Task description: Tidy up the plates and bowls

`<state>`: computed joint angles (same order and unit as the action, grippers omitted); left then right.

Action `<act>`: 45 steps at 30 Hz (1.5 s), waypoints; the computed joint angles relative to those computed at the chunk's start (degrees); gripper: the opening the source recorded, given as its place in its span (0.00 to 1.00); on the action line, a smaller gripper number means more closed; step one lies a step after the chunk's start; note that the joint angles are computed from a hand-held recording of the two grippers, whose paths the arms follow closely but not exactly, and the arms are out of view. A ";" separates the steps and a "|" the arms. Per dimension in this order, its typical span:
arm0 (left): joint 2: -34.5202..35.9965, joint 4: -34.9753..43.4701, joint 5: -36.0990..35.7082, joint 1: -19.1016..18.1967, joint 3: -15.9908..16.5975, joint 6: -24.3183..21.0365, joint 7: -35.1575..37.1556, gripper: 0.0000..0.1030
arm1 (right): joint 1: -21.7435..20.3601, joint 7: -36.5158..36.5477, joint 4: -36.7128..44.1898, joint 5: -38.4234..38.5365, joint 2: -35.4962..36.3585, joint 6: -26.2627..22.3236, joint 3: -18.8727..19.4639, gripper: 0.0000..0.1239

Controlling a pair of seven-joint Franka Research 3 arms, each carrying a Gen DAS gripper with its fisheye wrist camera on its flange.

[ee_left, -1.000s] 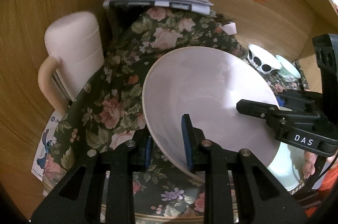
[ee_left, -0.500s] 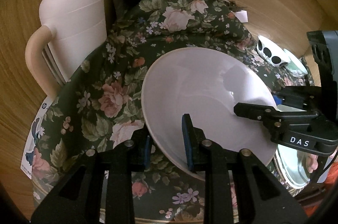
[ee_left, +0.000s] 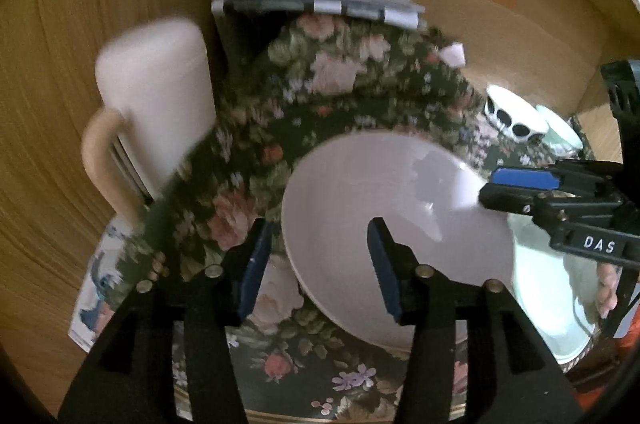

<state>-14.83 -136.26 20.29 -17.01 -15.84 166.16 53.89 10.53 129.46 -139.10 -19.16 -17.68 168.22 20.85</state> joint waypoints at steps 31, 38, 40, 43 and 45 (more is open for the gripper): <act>27.33 37.10 14.65 -9.19 -0.48 -9.06 -0.47 0.78 | -21.86 4.17 -15.13 6.81 -13.94 1.10 -1.25 0.39; 36.07 49.23 11.75 -13.02 0.54 -14.98 5.98 0.78 | -20.05 1.36 -13.43 10.83 -7.98 3.12 -5.44 0.39; 38.04 51.88 11.13 -14.00 0.98 -15.90 7.17 0.78 | -19.07 0.34 -13.30 11.92 -6.97 4.37 -6.51 0.39; 39.95 54.29 10.44 -15.17 1.48 -16.44 8.77 0.78 | -18.16 -1.33 -12.34 13.58 -5.34 4.82 -7.67 0.39; 40.89 55.45 10.19 -15.86 1.78 -16.66 9.73 0.78 | -16.43 -2.94 -11.76 15.39 -3.81 5.41 -9.31 0.39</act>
<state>26.06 -80.81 30.48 -32.87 -14.06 149.49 63.61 -5.90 126.52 -150.86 -3.76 -21.49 173.62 11.53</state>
